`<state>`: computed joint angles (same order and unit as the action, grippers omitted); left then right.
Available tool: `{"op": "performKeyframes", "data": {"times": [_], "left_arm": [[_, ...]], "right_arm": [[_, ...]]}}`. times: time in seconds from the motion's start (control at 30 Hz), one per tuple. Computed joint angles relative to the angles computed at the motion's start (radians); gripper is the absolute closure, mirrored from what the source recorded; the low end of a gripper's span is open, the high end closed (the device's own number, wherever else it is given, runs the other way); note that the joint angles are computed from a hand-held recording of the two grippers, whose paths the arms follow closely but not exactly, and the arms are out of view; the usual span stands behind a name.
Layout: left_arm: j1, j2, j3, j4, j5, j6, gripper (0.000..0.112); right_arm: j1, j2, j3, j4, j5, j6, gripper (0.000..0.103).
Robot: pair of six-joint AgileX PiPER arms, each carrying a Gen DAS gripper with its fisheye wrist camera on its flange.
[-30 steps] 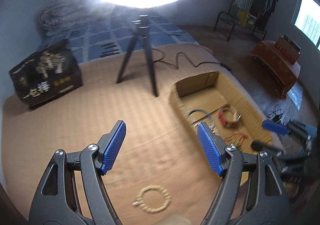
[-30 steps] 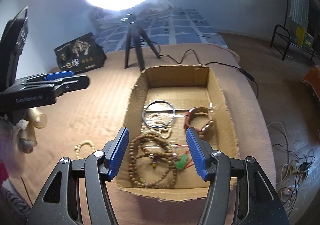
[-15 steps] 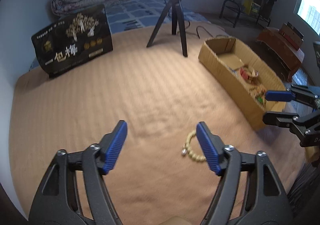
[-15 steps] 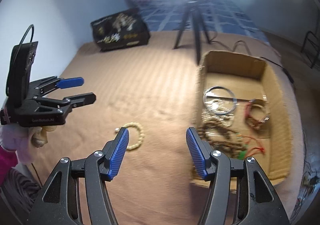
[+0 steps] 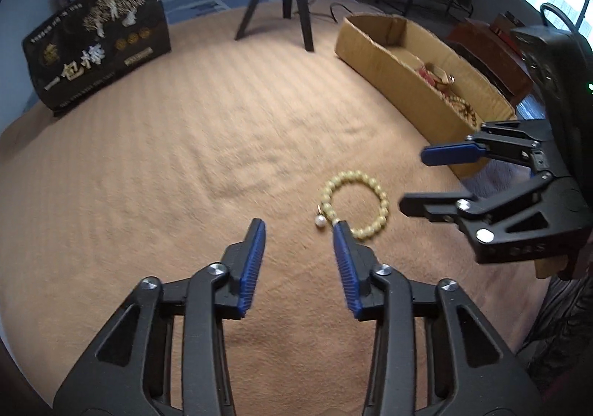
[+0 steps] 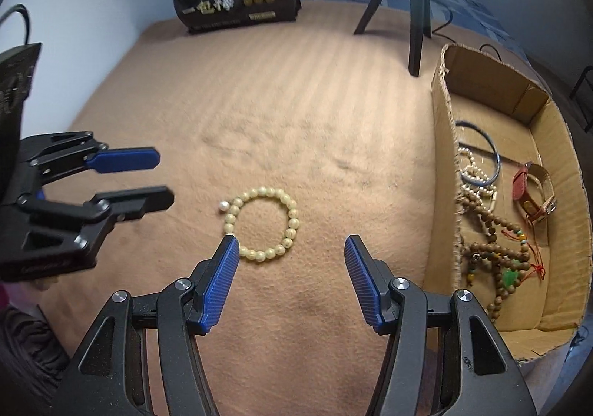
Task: Organize jewelry
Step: 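Move both tools back toward the pale bead bracelet on the blanket, then grasp the pale bead bracelet with the right tool while the left tool grasps the other pearl earring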
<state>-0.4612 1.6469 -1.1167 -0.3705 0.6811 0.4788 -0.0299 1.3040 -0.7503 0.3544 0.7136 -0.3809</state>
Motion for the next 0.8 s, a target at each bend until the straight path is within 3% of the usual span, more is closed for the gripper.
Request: {"op": "performKeyframes", "data": {"times": [0.3, 0.57, 0.63, 0.8], "left_arm": [[-0.015, 0.031, 0.005, -0.02, -0.019, 0.031, 0.081], [-0.047, 0.07, -0.007, 0.003, -0.031, 0.016, 0.087], [-0.051, 0.075, -0.01, 0.004, -0.035, 0.012, 0.087], [-0.065, 0.094, -0.02, 0.027, -0.047, -0.012, 0.087]], "right_arm": [[0.029, 0.075, 0.006, -0.044, -0.062, 0.059, 0.062], [0.026, 0.089, 0.016, -0.028, -0.077, 0.037, 0.063], [0.033, 0.09, 0.017, -0.057, -0.084, 0.068, 0.073], [0.013, 0.096, 0.005, -0.061, -0.074, 0.069, 0.084]]}}
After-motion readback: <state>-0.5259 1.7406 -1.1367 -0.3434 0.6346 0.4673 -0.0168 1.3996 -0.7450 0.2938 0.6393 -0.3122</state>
